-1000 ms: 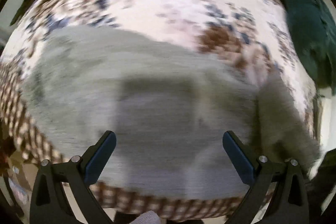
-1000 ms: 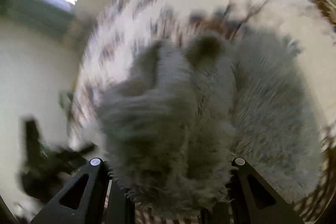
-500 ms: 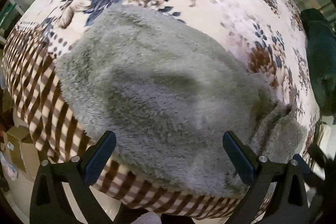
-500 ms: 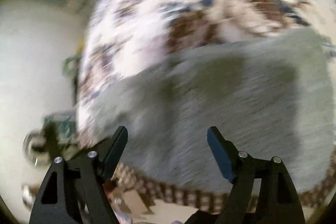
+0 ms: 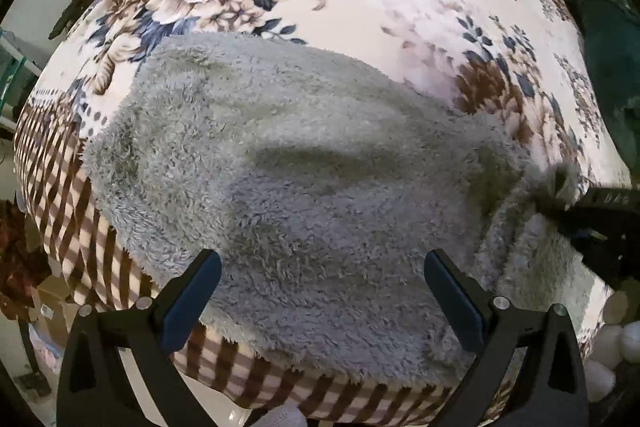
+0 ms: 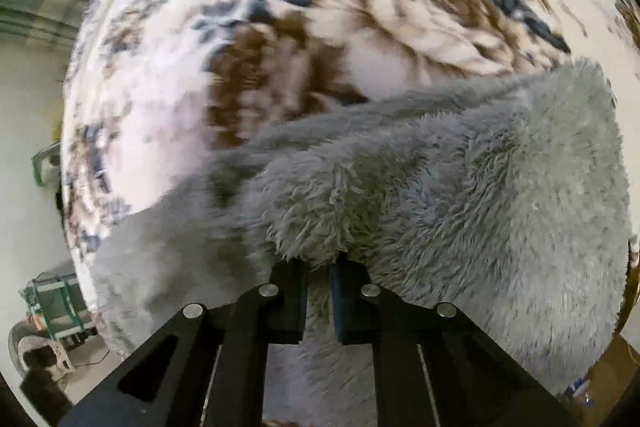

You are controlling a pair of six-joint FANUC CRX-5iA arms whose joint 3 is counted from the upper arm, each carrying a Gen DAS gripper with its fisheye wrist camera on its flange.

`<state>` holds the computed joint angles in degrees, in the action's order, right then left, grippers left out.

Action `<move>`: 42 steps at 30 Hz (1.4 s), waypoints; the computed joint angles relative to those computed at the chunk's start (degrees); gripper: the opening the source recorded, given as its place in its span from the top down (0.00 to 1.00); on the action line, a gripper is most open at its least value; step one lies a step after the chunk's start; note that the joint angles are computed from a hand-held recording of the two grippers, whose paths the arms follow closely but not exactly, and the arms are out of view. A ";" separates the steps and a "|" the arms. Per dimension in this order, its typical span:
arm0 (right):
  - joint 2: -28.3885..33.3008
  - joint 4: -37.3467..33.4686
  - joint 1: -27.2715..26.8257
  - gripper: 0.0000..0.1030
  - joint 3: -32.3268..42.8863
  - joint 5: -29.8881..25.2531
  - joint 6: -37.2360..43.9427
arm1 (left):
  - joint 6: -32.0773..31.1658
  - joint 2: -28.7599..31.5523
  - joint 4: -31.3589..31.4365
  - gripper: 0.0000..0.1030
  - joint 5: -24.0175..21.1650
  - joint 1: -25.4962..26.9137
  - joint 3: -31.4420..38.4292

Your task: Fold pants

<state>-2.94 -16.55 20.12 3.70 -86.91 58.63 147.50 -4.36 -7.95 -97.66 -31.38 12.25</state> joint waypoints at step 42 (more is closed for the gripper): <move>-7.41 -2.08 -28.97 0.31 -8.53 -12.72 15.70 | -9.92 -0.27 25.47 0.65 20.49 6.16 -12.37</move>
